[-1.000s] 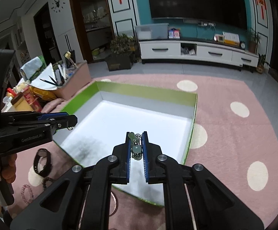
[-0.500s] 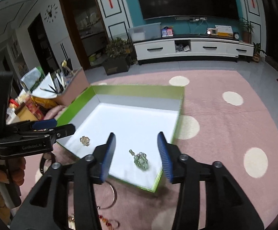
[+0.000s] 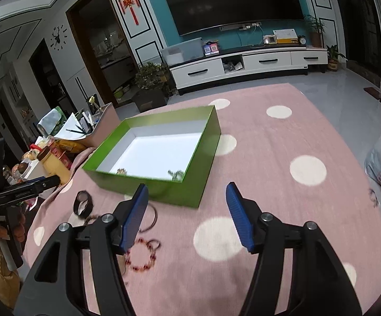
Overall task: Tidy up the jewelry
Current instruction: 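Move the left tool back to the pink bead bracelet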
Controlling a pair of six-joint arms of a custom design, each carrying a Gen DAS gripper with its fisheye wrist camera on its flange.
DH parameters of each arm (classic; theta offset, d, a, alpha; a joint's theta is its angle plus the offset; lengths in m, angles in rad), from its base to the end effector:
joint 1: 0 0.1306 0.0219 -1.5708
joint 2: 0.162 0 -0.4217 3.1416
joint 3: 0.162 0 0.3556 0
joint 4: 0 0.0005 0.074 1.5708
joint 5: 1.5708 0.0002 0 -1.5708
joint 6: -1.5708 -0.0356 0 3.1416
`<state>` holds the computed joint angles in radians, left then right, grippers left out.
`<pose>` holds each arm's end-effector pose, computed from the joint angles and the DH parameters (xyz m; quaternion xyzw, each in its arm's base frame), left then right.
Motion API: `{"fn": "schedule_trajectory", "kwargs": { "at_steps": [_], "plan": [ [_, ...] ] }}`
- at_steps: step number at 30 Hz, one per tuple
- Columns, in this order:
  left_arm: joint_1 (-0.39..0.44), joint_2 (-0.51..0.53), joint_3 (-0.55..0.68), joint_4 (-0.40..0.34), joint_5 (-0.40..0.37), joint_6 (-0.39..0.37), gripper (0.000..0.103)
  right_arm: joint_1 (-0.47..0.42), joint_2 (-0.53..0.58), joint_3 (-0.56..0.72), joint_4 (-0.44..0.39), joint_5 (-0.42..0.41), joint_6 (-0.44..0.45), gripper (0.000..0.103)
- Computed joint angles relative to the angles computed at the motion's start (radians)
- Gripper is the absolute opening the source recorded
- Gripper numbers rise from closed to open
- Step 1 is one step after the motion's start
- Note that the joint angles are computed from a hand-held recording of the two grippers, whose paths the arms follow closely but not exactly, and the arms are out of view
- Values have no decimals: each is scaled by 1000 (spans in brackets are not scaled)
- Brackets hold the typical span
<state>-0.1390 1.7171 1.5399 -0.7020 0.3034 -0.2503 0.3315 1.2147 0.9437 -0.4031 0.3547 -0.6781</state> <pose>0.5616 -0.0898 0.3864 0.2301 0.9025 -0.1233 0.3424 0.3512 0.1073 0.3820 0.2283 0.8606 0.0672 0.4503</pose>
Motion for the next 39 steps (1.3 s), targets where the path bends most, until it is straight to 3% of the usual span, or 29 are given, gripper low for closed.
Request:
{"fn": "schedule_trajectory", "kwargs": {
  "at_steps": [11, 25, 33, 39],
  "plan": [
    [122, -96, -179, 1, 29, -22, 91, 108, -35, -20, -25, 33, -55, 62],
    [162, -101, -281, 22, 8, 9, 90, 194, 29, -44, -51, 7, -121, 62],
    [130, -77, -308, 77, -58, 21, 77, 205, 63, -51, -28, -21, -128, 62],
    [107, -53, -318, 122, -112, 17, 54, 208, 93, -34, -35, -21, -103, 62]
  ]
}}
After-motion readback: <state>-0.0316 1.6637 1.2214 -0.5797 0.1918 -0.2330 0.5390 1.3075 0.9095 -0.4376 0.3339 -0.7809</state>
